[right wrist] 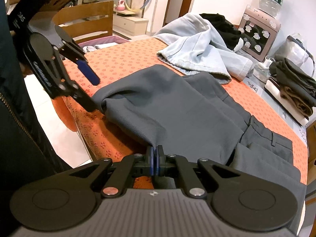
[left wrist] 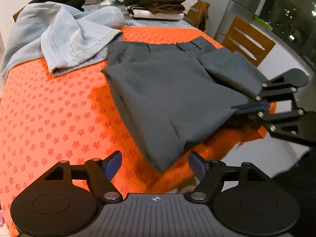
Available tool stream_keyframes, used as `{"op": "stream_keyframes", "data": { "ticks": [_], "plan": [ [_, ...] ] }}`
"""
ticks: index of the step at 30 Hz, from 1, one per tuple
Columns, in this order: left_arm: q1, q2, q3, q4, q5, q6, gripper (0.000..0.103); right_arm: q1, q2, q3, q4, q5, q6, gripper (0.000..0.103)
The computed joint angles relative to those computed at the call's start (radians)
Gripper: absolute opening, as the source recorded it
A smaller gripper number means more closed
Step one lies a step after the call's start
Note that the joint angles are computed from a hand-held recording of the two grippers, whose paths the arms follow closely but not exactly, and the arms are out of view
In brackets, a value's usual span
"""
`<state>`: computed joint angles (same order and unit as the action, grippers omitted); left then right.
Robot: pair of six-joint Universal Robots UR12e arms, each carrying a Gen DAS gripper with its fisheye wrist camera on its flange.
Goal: Fold clothes
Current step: 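Hold the trouser edge with the right tool while the left tool opens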
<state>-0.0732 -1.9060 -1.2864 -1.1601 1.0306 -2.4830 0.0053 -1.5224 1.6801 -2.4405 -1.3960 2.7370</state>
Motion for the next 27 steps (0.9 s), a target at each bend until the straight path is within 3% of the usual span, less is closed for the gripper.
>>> {"op": "stream_keyframes", "data": {
  "ticks": [3, 5, 8, 16, 27],
  "plan": [
    [-0.019, 0.004, -0.021, 0.077, 0.041, -0.034, 0.076, 0.003, -0.001, 0.004, -0.012, -0.005, 0.005, 0.004],
    [-0.033, 0.006, -0.039, 0.144, 0.104, -0.065, 0.069, 0.004, -0.003, 0.009, -0.024, -0.006, 0.005, 0.004],
    [-0.039, 0.005, -0.044, 0.165, 0.133, -0.102, 0.062, 0.008, -0.004, 0.013, -0.040, -0.009, 0.006, 0.003],
    [-0.042, 0.016, -0.063, 0.189, 0.185, -0.061, 0.059, 0.015, -0.005, 0.022, -0.068, -0.040, 0.028, 0.003],
    [-0.022, 0.022, -0.065, 0.174, 0.155, 0.076, 0.058, 0.015, -0.010, 0.032, -0.059, -0.056, 0.058, 0.002]
  ]
}}
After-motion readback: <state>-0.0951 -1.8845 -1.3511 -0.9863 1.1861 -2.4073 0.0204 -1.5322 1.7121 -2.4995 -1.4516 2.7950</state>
